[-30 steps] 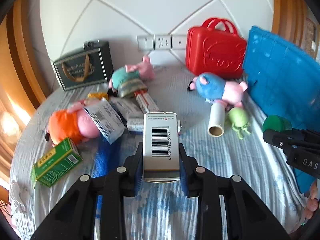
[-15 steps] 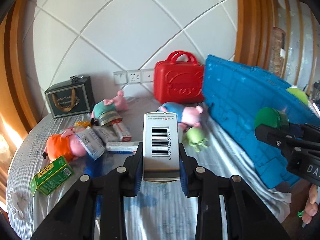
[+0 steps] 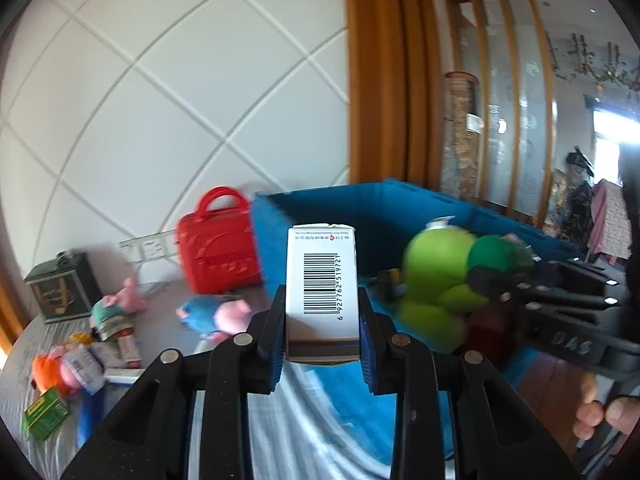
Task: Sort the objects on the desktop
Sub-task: 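Lift the white box and green jar with both grippers over the blue crate, then open both grippers to drop the box and jar into the crate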
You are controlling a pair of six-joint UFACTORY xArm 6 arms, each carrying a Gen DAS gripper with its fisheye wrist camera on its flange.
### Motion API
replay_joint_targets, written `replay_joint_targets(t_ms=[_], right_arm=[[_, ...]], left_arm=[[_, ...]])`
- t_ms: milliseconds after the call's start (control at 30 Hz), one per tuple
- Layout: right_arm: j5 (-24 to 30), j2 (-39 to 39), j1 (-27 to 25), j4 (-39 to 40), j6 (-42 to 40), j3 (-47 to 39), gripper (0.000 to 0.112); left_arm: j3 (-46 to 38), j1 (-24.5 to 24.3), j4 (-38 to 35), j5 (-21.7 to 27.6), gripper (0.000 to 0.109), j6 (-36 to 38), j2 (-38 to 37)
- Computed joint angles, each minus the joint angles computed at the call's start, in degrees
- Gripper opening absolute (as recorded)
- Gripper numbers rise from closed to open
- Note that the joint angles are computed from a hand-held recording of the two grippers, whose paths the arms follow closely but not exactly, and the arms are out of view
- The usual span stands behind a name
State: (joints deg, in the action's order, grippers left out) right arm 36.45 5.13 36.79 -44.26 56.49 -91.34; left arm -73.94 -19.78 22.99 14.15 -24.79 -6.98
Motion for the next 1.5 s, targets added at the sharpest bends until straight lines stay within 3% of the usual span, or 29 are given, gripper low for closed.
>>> replay_joint_targets(t_ms=[100, 200, 267, 433, 567, 800, 900, 1067, 1133, 1300, 1500], right_arm=[[-2.5, -2.8, -4.5, 6.0, -8.1, 4.5, 0.049], [-5.2, -4.3, -7.9, 15.8, -18.6, 7.6, 0.049], [-4.3, -3.9, -8.7, 19.8, -23.6, 7.1, 0.049], [0.1, -1.3, -9.8, 29.5, -35.4, 3.8, 0.049], [10.2, 4.5, -9.8, 31.4, -40.5, -4.8, 0.049], [26.3, 15.8, -10.1, 28.5, -42.6, -23.3, 0.046], [30.0, 17.5, -9.9, 28.6, -45.1, -25.9, 0.045], [28.1, 14.2, -10.0, 28.5, -44.2, -21.0, 0.048], [27.1, 13.4, -10.2, 28.6, -44.2, -19.8, 0.054], [25.4, 11.8, -10.1, 28.2, -44.2, -17.9, 0.083], [20.8, 7.4, -10.3, 28.7, -45.3, -12.4, 0.097]], left_arm=[[-9.5, -5.3, 9.5, 5.9, 0.03, -8.4, 6.7], [-19.8, -9.5, 5.3, 14.7, 0.03, -4.8, 14.0], [-27.7, -11.3, 1.8, 22.3, 0.03, -1.6, 19.0], [-45.9, -11.6, -8.4, 38.5, 0.03, 4.6, 30.4], [-54.8, -10.8, -12.2, 46.5, 0.03, 6.7, 35.8], [-61.4, -10.7, -13.2, 51.0, 0.03, 8.1, 39.7], [-62.0, -10.8, -13.1, 51.6, 0.03, 7.6, 40.1], [-63.9, -11.0, -12.0, 52.6, 0.031, 7.3, 41.3], [-63.4, -11.0, -12.0, 52.0, 0.034, 7.0, 41.0], [-59.0, -11.3, -11.3, 49.0, 0.038, 5.7, 38.4], [-52.4, -11.7, -8.6, 44.5, 0.039, 2.5, 33.5]])
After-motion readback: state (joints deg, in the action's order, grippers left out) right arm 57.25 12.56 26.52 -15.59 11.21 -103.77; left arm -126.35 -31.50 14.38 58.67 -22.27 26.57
